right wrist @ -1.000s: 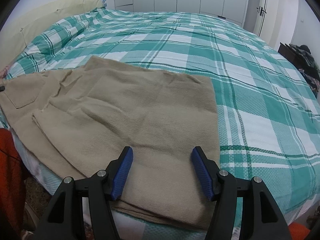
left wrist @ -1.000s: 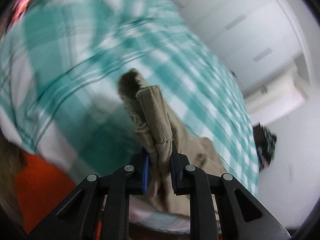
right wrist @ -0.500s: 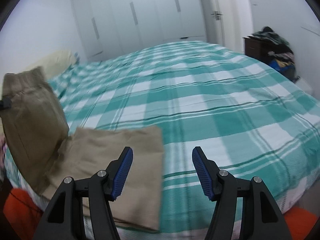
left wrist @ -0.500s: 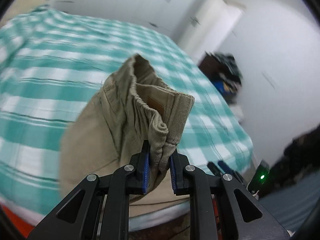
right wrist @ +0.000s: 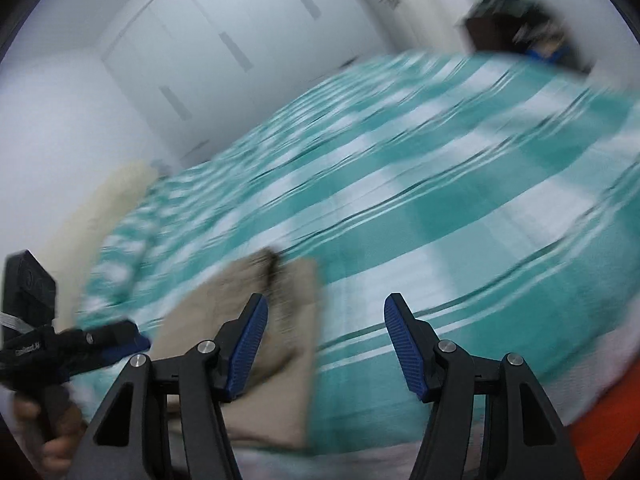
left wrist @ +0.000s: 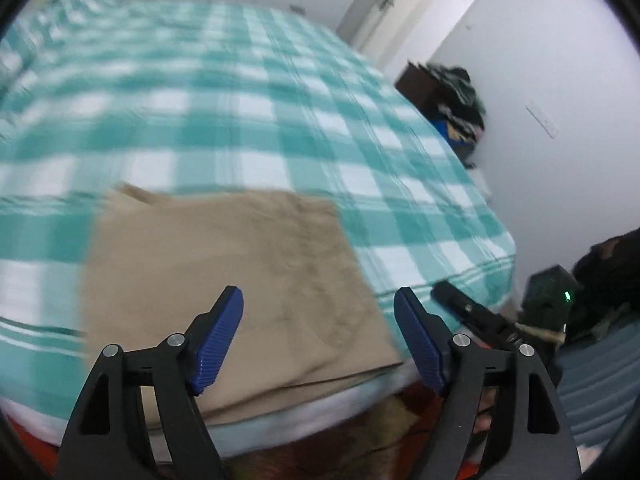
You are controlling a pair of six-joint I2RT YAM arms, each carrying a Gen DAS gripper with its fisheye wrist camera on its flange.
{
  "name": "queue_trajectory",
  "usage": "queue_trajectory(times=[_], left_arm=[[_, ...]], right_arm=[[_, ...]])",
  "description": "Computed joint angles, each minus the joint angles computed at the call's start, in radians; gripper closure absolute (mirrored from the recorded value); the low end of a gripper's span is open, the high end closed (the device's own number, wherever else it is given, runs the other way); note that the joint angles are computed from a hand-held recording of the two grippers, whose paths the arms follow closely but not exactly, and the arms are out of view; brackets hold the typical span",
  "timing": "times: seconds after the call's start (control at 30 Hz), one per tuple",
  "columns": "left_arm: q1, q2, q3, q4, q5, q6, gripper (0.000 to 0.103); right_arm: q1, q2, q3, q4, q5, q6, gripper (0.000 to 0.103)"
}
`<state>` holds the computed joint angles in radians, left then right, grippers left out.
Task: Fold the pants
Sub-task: 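Fold the waistband over onto the hems with the left tool and release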
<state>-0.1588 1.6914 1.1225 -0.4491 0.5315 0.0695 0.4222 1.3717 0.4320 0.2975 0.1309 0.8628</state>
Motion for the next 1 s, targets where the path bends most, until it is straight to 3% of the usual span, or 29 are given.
queue_trajectory(times=[0.1, 0.13, 0.27, 0.43, 0.67, 0.7, 0.73, 0.77, 0.8, 0.83, 0.93, 1.0], left_arm=[[0.122, -0.055, -0.065, 0.024, -0.064, 0.128, 0.023], [0.169, -0.074, -0.099, 0.036, -0.084, 0.182, 0.022], [0.282, -0.083, -0.207, 0.087, -0.106, 0.349, 0.022], [0.316, -0.105, -0.326, 0.158, -0.122, 0.477, 0.020], [0.215, -0.030, -0.363, 0.300, -0.283, 0.452, 0.022], [0.202, -0.014, -0.365, 0.323, -0.321, 0.438, 0.026], [0.201, 0.012, -0.354, 0.327, -0.351, 0.412, 0.044], [0.216, 0.035, -0.329, 0.290, -0.328, 0.399, 0.054], [0.254, 0.074, -0.278, 0.211, -0.254, 0.379, 0.060], [0.274, 0.086, -0.261, 0.178, -0.220, 0.371, 0.066], [0.272, 0.046, -0.299, 0.179, -0.220, 0.400, 0.079], [0.261, 0.040, -0.317, 0.197, -0.238, 0.404, 0.079]], right_arm=[[-0.066, 0.160, 0.016, 0.203, -0.357, 0.116, 0.042], [-0.067, 0.197, 0.036, 0.214, -0.402, 0.142, 0.042], [-0.043, 0.321, 0.197, 0.044, -0.477, 0.143, 0.042], [-0.019, 0.395, 0.326, -0.097, -0.441, 0.146, 0.042], [-0.019, 0.425, 0.360, -0.141, -0.386, 0.235, 0.044], [-0.019, 0.431, 0.368, -0.148, -0.381, 0.235, 0.044], [-0.018, 0.439, 0.374, -0.151, -0.375, 0.234, 0.046], [-0.017, 0.449, 0.387, -0.166, -0.367, 0.223, 0.050], [-0.013, 0.460, 0.409, -0.203, -0.344, 0.201, 0.066], [-0.010, 0.468, 0.421, -0.221, -0.325, 0.177, 0.068], [0.000, 0.413, 0.368, -0.157, -0.302, 0.184, 0.076], [0.011, 0.329, 0.327, -0.133, -0.286, 0.173, 0.079]])
